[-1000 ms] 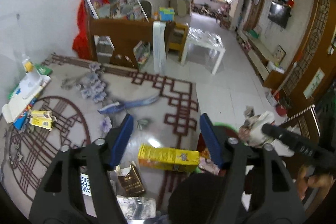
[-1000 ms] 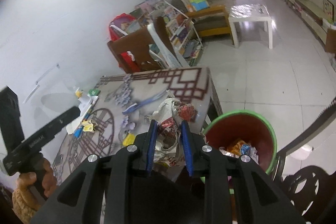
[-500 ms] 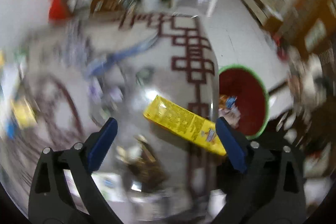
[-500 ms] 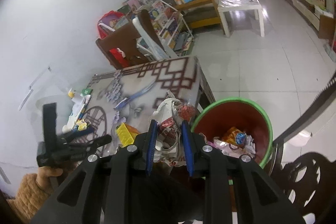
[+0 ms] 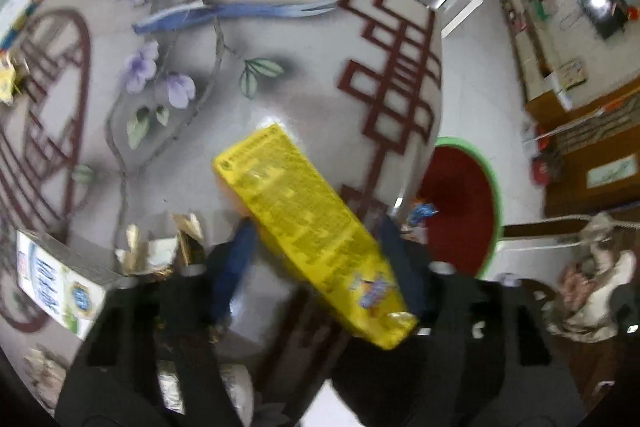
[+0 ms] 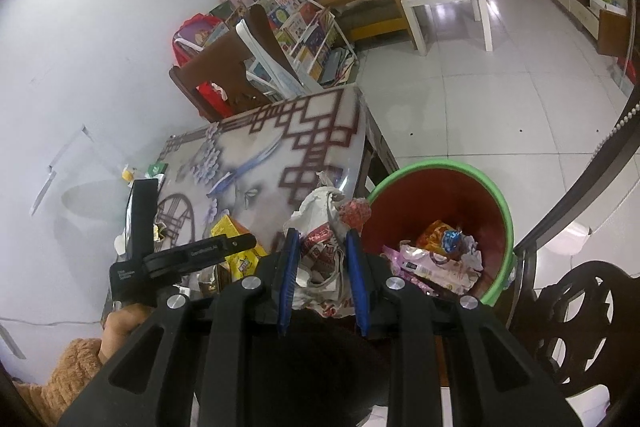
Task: Collect trash
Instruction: 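Grasp and lift the yellow snack box with the left tool while the right tool holds the wrapper, then drop the yellow box and white wrapper into the red bin, opening both tools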
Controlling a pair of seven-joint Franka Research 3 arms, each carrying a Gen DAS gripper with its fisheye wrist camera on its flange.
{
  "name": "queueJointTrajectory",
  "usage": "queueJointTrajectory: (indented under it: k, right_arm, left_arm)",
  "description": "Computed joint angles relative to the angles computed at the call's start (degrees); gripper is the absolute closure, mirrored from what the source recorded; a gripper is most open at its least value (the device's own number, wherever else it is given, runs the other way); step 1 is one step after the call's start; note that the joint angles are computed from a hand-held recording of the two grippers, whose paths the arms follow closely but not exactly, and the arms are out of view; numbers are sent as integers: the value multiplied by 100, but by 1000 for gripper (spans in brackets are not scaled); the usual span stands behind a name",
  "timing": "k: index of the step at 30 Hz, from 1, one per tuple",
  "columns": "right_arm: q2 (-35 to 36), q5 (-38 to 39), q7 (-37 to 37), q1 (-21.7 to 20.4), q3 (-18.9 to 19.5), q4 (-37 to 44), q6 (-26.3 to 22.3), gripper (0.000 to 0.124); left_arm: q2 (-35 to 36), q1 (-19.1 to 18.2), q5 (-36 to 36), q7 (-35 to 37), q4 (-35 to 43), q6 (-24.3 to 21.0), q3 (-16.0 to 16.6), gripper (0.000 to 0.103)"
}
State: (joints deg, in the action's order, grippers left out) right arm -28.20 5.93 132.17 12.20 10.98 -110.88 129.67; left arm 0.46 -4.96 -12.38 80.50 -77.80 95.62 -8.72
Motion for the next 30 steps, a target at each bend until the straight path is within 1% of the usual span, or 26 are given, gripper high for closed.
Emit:
queueJointTrajectory:
  k: [1, 2, 6, 9, 11, 14, 18, 21, 25, 26, 27, 28, 29, 30]
  right_arm:
    - [24, 8, -15, 9, -4, 15, 14, 99]
    - [39, 15, -30, 16, -10, 18, 33, 99]
    - [102, -16, -85, 19, -14, 49, 78, 99]
    - [114, -79, -52, -26, -20, 45, 62, 99]
    - [90, -148, -2, -81, -19, 14, 58, 98]
    - [42, -235, 101, -178, -33, -53, 42, 98]
    - [6, -348, 222, -306, -55, -125, 29, 98]
    - [-11, -413, 278, -374, -72, -158, -3, 98]
    - [-74, -463, 357, -456, -103, -269, 7, 94]
    - [-84, -468, 380, -477, -111, -281, 9, 93]
    - [-104, -484, 412, -504, -111, -310, 28, 92]
    - [-108, -496, 432, -520, -105, -310, 28, 86]
    - [-119, -513, 450, -538, -103, -324, 41, 80]
    - [-130, -538, 472, -560, -96, -334, 60, 77]
  left_arm:
    - [-36, 8, 4, 72, -31, 75, 7, 58]
    - [-58, 12, 3, 122, -46, 123, 13, 64]
    - [-104, 44, -255, 274, 45, 323, 53, 65]
    - [17, -34, -345, 563, 472, 384, -23, 65]
    - [156, -75, -481, 653, 793, 303, -74, 65]
    - [486, -124, -837, 614, 1438, 60, -179, 65]
    - [826, -213, -1027, 550, 2032, -259, -368, 65]
    - [869, -322, -1014, 586, 2040, -286, -474, 65]
    - [1005, -507, -961, 689, 2168, -472, -598, 65]
    - [1007, -545, -908, 725, 2157, -450, -609, 62]
    - [1003, -588, -852, 768, 2159, -423, -623, 54]
    - [949, -592, -860, 811, 2085, -361, -621, 49]
    - [922, -605, -860, 847, 2049, -282, -620, 40]
    - [878, -602, -876, 895, 1996, -209, -612, 34]
